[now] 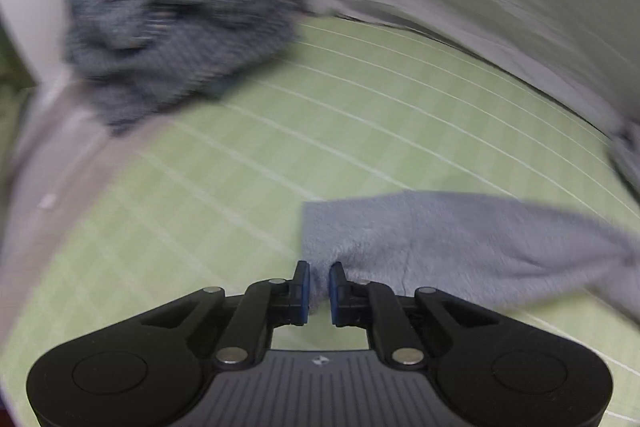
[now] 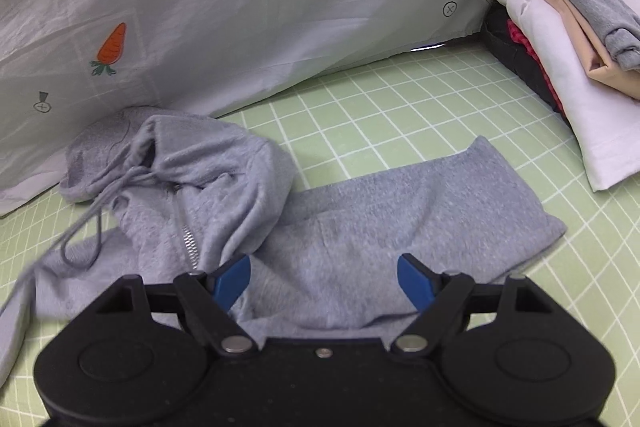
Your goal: Fold clothes
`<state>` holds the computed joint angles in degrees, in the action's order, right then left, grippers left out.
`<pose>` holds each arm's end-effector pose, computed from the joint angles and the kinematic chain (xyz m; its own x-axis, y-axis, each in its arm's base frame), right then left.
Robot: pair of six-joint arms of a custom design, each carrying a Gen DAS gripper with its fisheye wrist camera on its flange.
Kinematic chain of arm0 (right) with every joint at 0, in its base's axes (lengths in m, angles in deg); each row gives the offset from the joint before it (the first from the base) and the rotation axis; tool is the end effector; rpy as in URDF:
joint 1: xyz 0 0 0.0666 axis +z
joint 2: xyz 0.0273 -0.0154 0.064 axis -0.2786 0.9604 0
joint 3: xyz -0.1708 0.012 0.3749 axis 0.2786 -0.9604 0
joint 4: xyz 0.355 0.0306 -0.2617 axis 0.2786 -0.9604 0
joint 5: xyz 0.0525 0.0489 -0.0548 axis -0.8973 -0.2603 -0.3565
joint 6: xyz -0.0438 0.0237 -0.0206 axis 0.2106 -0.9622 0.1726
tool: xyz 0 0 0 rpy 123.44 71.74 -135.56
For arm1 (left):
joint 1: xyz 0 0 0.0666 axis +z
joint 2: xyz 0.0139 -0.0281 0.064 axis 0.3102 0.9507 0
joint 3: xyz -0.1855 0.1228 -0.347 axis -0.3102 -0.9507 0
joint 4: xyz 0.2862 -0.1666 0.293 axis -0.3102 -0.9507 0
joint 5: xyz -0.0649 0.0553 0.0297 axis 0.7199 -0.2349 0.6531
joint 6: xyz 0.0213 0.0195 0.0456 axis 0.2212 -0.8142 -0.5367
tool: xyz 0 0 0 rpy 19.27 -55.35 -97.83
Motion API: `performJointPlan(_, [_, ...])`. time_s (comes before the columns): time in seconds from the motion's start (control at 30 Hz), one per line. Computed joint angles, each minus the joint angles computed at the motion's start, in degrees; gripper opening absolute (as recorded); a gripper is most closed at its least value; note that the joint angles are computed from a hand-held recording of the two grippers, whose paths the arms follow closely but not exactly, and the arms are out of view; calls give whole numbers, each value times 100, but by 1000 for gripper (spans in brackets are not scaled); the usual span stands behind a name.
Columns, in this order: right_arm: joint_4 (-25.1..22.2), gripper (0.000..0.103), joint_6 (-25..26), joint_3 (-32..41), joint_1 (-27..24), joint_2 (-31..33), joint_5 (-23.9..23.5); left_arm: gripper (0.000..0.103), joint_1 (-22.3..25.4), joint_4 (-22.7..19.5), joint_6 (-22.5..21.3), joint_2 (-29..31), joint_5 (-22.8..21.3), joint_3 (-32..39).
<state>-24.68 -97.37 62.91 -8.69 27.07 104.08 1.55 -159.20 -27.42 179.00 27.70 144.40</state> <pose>0.5396 0.0554 0.4398 -0.5342 0.5660 -0.6279 0.6568 0.7455 0.1133 0.6855 -0.1927 0.4422 -0.8361 -0.1687 -0.5221 -0.2270 0.9726 0.0494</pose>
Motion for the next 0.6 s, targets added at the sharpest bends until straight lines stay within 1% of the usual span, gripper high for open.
performJointPlan(0.1, [-98,81,-91,45,154,-32,24,12,300,139,270,-262,407,-323])
performJointPlan(0.13, [-138,81,-104,71,216,-29,31,14,382,174,342,-335,551,-408])
performJointPlan(0.2, [-248,81,-95,160,373,15,93,18,357,149,287,-391,598,-454])
performJointPlan(0.27, [-377,81,-71,271,550,83,180,29,298,207,263,-493,750,-595])
performJointPlan(0.33, [-526,81,1,411,789,179,307,58,230,285,327,-611,914,-758])
performJointPlan(0.37, [-573,82,15,459,914,215,370,63,196,319,408,-669,1006,-832])
performJointPlan(0.4, [-613,84,31,507,1056,249,420,68,168,345,446,-732,1135,-907])
performJointPlan(0.43, [-651,85,46,555,1195,287,462,68,140,369,477,-792,1265,-977])
performJointPlan(0.47, [-686,87,54,589,1328,326,478,70,110,369,428,-833,1414,-1013])
performJointPlan(0.5, [-738,88,63,638,1452,379,476,75,74,388,355,-897,1518,-1073])
performJointPlan(0.53, [-787,88,74,686,1569,435,466,76,38,407,281,-959,1618,-1132])
performJointPlan(0.6, [-877,88,83,762,1743,548,403,77,-31,441,82,-1109,1742,-1266])
